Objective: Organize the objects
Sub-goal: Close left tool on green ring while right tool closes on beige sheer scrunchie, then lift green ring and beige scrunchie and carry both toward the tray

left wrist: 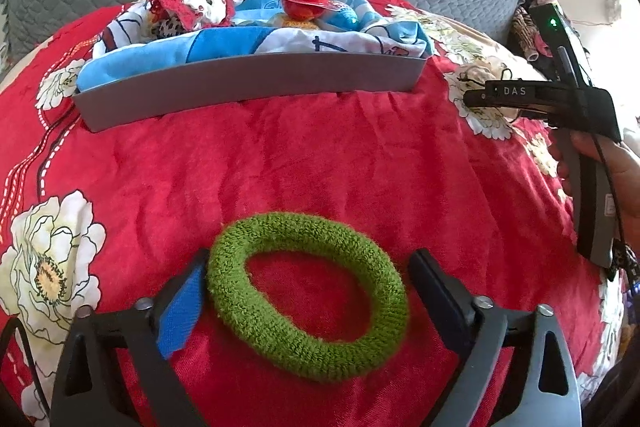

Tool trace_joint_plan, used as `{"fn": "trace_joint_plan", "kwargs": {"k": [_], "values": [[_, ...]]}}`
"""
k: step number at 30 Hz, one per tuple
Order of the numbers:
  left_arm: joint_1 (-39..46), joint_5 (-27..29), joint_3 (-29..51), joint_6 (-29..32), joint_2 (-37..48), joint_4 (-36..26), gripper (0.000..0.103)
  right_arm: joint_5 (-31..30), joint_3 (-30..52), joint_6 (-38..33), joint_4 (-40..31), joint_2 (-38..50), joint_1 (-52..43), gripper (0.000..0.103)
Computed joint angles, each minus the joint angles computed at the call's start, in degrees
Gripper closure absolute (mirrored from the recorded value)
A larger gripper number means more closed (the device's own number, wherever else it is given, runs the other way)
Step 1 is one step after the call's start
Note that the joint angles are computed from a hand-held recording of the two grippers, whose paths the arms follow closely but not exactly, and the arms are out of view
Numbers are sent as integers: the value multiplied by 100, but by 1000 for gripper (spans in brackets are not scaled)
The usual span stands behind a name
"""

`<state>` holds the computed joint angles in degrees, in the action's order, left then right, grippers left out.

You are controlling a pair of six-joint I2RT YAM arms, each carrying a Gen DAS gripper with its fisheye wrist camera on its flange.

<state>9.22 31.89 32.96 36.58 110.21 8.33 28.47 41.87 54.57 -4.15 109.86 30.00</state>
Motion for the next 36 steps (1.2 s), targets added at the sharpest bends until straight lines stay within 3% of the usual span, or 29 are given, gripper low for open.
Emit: {"fn": "trace_joint_plan", "kwargs": {"k": [1, 2, 10, 12, 18, 26, 36], "values": [[-6, -6, -30, 13, -21, 42, 24, -12, -28, -11, 37, -24, -12, 45], [-16, -18, -39, 17, -26, 61, 25, -35, -50, -22, 61, -47, -27, 46], [4, 35, 0, 14, -39, -33, 31, -62, -166, -112, 269, -133, -61, 63], [0, 48, -3, 17, -39, -34, 33, -79, -208, -131, 334, -167, -60, 71], [9, 99, 18, 13, -65, -81, 44, -86, -341, -190, 516, -274, -43, 83], [58, 220, 67, 169, -100, -292, 68, -74, -436, -234, 630, -415, 17, 86], [68, 351, 105, 283, -175, -531, 76, -66, -459, -302, 709, -536, 197, 86]]}}
